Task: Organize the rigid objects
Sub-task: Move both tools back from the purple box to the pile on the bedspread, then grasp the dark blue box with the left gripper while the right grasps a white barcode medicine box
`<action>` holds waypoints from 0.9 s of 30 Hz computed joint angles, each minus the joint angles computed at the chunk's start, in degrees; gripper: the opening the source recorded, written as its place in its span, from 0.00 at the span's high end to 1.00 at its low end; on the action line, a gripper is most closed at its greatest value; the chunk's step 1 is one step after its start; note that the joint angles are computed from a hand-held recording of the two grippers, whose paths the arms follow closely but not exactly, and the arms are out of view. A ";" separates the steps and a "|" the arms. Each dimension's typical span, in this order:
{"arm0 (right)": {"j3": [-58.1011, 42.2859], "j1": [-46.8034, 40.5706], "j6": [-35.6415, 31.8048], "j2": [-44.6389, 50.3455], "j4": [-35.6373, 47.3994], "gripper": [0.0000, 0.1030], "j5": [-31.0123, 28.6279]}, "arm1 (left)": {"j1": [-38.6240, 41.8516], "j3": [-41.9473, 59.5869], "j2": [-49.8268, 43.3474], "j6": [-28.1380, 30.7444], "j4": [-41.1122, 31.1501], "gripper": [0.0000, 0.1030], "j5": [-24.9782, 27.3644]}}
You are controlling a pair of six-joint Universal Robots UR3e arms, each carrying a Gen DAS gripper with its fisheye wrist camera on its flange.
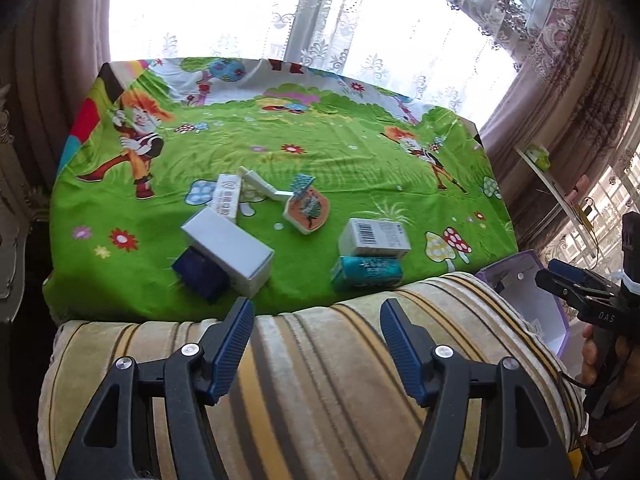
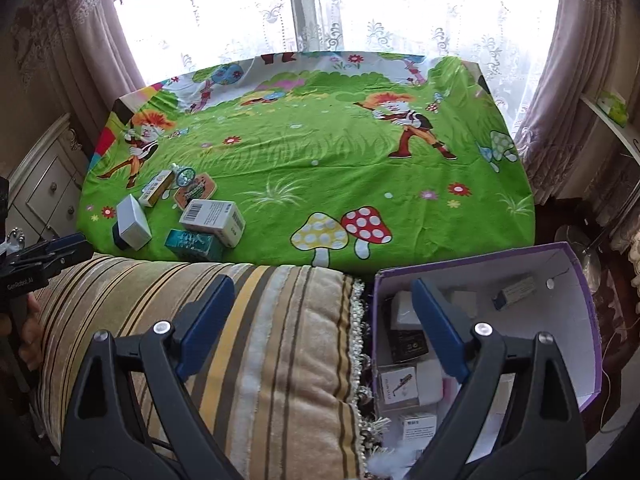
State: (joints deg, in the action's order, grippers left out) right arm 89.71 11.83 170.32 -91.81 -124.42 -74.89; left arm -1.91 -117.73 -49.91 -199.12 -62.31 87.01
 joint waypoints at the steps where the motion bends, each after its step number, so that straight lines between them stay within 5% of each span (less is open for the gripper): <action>1: -0.87 1.03 -0.18 0.83 0.39 0.11 -0.05 | 3.32 -0.79 2.97 1.96 -2.46 0.35 -1.84; 9: -10.97 8.55 0.59 9.46 5.27 0.11 -0.28 | 32.28 -0.05 17.27 26.69 -28.04 0.33 -18.59; 15: -23.36 12.60 5.69 19.12 11.76 0.11 -2.39 | 31.55 0.49 7.00 32.62 -24.16 0.30 -13.87; 27: -51.80 18.17 11.08 39.25 23.93 0.11 -6.95 | 21.91 3.29 -14.76 33.79 -11.65 0.30 -5.41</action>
State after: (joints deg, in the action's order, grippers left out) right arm 37.91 30.00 181.40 -52.55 -100.48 -81.84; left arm 19.99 -114.44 -64.66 -165.33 -73.96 81.60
